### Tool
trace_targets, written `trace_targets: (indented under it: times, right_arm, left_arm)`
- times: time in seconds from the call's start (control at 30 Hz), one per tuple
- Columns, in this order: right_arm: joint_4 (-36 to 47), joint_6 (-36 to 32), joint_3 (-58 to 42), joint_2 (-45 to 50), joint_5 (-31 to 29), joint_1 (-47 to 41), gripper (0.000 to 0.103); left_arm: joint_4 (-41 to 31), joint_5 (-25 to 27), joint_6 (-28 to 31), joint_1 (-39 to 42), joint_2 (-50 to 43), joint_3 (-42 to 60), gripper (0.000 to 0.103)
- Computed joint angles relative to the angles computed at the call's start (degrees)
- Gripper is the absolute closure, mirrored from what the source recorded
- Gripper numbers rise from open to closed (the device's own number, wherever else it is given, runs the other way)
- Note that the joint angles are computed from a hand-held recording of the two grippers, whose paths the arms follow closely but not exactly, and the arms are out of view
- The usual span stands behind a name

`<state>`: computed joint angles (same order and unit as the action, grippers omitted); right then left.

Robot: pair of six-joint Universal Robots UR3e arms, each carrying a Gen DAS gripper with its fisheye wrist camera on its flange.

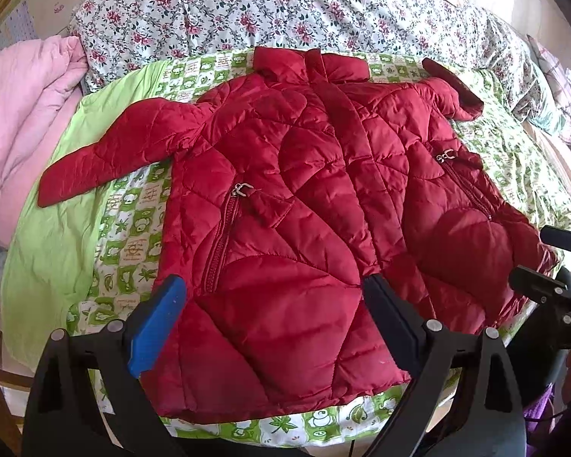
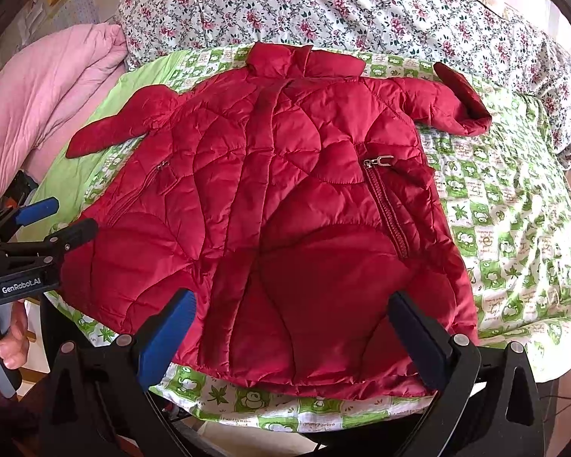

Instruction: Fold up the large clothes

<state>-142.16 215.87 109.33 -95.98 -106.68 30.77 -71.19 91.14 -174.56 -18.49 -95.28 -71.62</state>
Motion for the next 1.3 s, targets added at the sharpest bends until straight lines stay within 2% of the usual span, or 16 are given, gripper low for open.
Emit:
trace_targets:
  times: [0.27, 0.4, 0.6, 0.77, 0.9, 0.97, 1.13, 1.2, 1.3]
  right_arm:
    - [-1.4, -0.5, 1.8, -1.7, 1.3, -2.1, 0.002]
    - [-1.7, -1.4, 2.5, -2.7, 2.1, -3.8, 0.002]
    - [-2.8, -4.0, 4.6, -5.9, 3.6, -8.9, 0.002]
    - [-4.2, -8.5, 6.6, -8.8, 6.8, -16.6, 0.002]
    - [-5.7, -13.7, 8.4, -11.0, 12.4, -26.7, 0.002]
    - [-6.3, -16.2, 8.3, -10.7, 14.6, -31.6, 0.002]
    - [-9.2, -21.7, 5.6, -5.8, 18.7, -43.5, 0.003]
    - [-9.5, -22.5, 3.9, -3.5, 20.2, -47.3, 0.003]
    - [-10.7, -23.6, 0.0, 1.8, 21.5, -51.9, 0.004]
  left_arm:
    - [1.0, 1.2, -0.6, -0.6, -1.2, 0.3, 0.008]
    - [3.4, 4.5, -1.0, -1.7, -2.2, 0.4, 0.008]
    - [1.9, 3.7, 0.7, -1.0, -5.1, 4.3, 0.008]
    - [0.9, 3.6, 1.3, -1.0, -8.4, 8.2, 0.008]
    - [1.0, 3.0, 1.4, -0.9, -11.8, 12.1, 0.008]
    - [3.4, 2.6, 1.4, -0.7, -13.2, 12.8, 0.008]
    - [2.2, -0.8, -0.9, 0.9, -18.8, 19.7, 0.008]
    - [1.7, 0.3, -1.1, 0.5, -22.1, 23.6, 0.008]
    - [4.9, 2.6, -1.5, -0.4, -25.0, 25.4, 0.008]
